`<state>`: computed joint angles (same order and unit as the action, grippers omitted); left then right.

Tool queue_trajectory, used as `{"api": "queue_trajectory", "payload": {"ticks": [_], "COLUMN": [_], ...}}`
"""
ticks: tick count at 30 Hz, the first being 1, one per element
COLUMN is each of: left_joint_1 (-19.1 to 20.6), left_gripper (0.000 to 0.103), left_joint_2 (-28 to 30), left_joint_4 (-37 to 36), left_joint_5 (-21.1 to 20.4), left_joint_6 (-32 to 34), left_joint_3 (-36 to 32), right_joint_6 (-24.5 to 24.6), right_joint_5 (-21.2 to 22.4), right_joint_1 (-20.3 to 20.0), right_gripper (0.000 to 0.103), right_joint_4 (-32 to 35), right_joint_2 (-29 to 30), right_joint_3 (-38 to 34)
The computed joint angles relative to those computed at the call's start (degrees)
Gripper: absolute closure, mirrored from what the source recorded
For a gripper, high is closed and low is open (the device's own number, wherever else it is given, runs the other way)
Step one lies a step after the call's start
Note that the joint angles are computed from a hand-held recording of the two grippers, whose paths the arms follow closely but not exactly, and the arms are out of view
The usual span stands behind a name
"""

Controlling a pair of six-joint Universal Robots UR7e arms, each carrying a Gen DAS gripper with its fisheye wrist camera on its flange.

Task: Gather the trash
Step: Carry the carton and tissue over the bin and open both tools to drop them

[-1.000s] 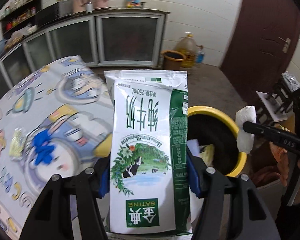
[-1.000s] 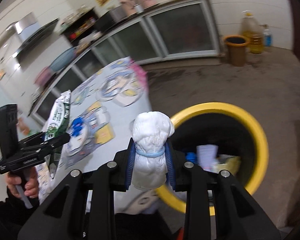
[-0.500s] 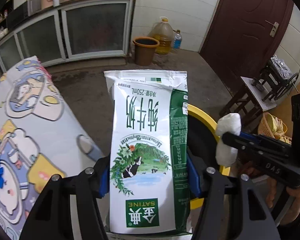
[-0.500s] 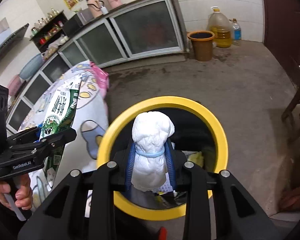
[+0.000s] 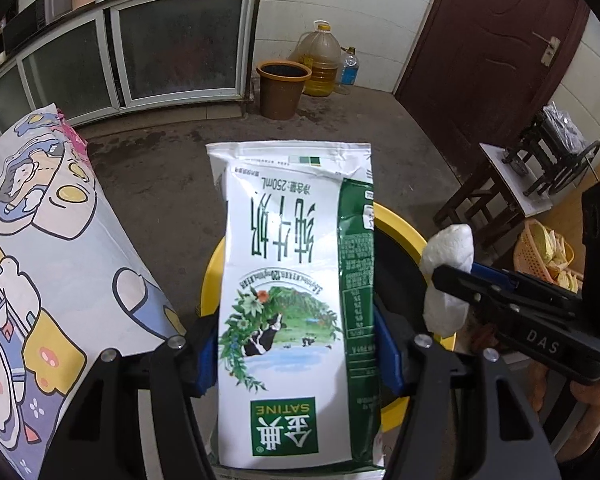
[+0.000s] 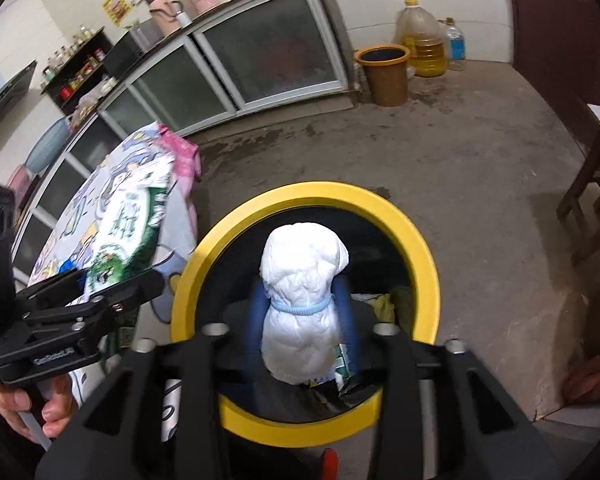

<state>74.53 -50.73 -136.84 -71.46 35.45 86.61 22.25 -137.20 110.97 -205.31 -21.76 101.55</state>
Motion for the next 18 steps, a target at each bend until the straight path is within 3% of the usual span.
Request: {"api": "queue_trajectory", "payload": {"ticks": [1, 2, 6, 11, 15, 18], "left_joint_1": [0.15, 0.27, 0.71, 2.2, 3.97, 5.8], "left_gripper": [0.026, 0.008, 0.008, 0.008, 0.008, 0.008], "left_joint_2": [-0.08, -0.27, -1.01, -1.81, -2.96, -4.0], "left_joint_4": [0.46, 0.04, -2.77, -2.4, -4.3, -6.34], "left_joint_5": [-0.27, -0.38, -0.05, -0.5, -0.25, -0.35], "left_joint_6": [-0.67, -1.22, -0.56, -1.5, 0.13, 2.21], "left_joint_3": [-0.27, -0.22, 0.3, -2.11, -4.48, -6.75], "right_joint_6": [0.23, 0.48, 3.08, 2.56, -2.56, -6.64], "right_joint_5": [-0.14, -0.56, -4.7, -3.66, 1.32, 3.43], "right_joint_1": [-0.1, -0.15, 0.25, 0.72, 1.13, 1.94], "right_gripper": [0.033, 0.033, 0.033, 0.033, 0.033, 0.033], "right_joint_4": [-0.48, -0.65, 0.71, -3.11, -9.84, -11.26], "right_joint_2": [0.0, -0.07, -0.24, -0.13, 1.15, 2.47], "right_joint_3": [0.15, 0.29, 0.93, 2.22, 1.5, -1.08]}}
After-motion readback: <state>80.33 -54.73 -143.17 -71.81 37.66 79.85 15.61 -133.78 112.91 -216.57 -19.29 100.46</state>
